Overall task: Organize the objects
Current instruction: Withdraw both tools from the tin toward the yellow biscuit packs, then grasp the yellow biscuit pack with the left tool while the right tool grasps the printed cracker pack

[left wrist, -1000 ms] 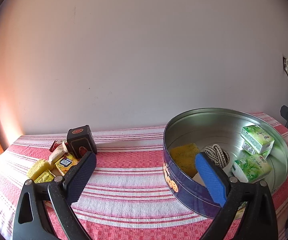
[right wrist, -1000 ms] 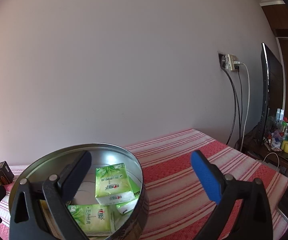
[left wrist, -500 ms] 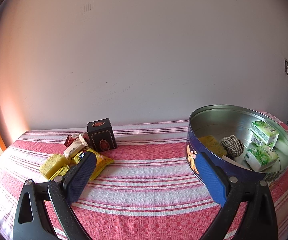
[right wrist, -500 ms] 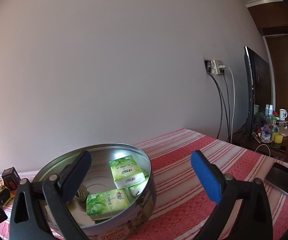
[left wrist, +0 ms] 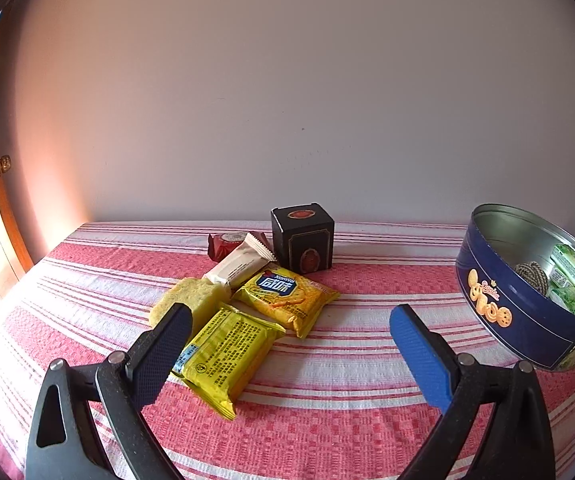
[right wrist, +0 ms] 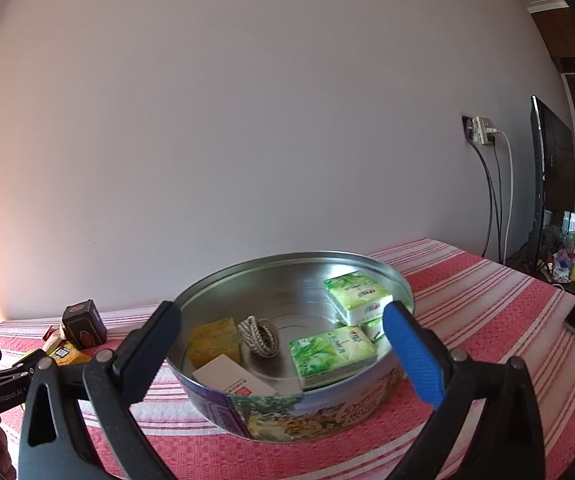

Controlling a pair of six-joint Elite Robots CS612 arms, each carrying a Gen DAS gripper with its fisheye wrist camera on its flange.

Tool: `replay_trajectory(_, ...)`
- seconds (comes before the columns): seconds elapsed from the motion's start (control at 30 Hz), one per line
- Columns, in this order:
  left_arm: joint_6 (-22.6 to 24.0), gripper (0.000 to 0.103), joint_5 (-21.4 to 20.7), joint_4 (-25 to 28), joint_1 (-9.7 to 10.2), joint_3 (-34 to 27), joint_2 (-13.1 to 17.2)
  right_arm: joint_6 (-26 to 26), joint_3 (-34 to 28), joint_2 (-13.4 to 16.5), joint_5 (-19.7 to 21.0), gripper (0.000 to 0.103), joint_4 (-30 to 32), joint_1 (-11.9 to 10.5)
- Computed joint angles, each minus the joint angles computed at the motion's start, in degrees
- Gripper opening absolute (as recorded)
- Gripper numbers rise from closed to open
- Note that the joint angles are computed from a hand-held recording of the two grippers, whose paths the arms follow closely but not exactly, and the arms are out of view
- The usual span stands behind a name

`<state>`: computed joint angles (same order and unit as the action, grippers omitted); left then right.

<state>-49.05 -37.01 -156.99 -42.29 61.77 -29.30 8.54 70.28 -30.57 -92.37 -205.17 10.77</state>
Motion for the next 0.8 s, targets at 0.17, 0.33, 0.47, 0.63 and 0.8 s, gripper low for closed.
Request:
replay_trajectory(0.17,-1.45,0.1,-5.59,0.63,1.56,3.73,-2.24,-0.32,-0.56,0.21,1.14,0.102,1.82,1.62)
replay_trajectory(0.33,-2.17,0.1,-13.91,-0.42,3.3,5.75,-3.27,0.32,-1.75,0.67,3.79,0.102,4.06,2.93)
replay_trajectory(0.47,-3.63,0.1,-19.23,2.52,4.46,4.96,-3.06,-1.54,-3.0,1.14,5.2,0.102,5.99,4.05)
replay_trajectory(0.63,-4.2,0.091,-23.91,2.61,5.48,4.68,-2.82,-5.43,-5.2,1.84,6.18,0.102,9.97,5.16)
replay_trajectory(0.8,-6.37,0.063,-21.84,4.46,5.29,5.44,-3.46,-7.22,-6.47,2.0,8.49,0.102,14.3,5.49)
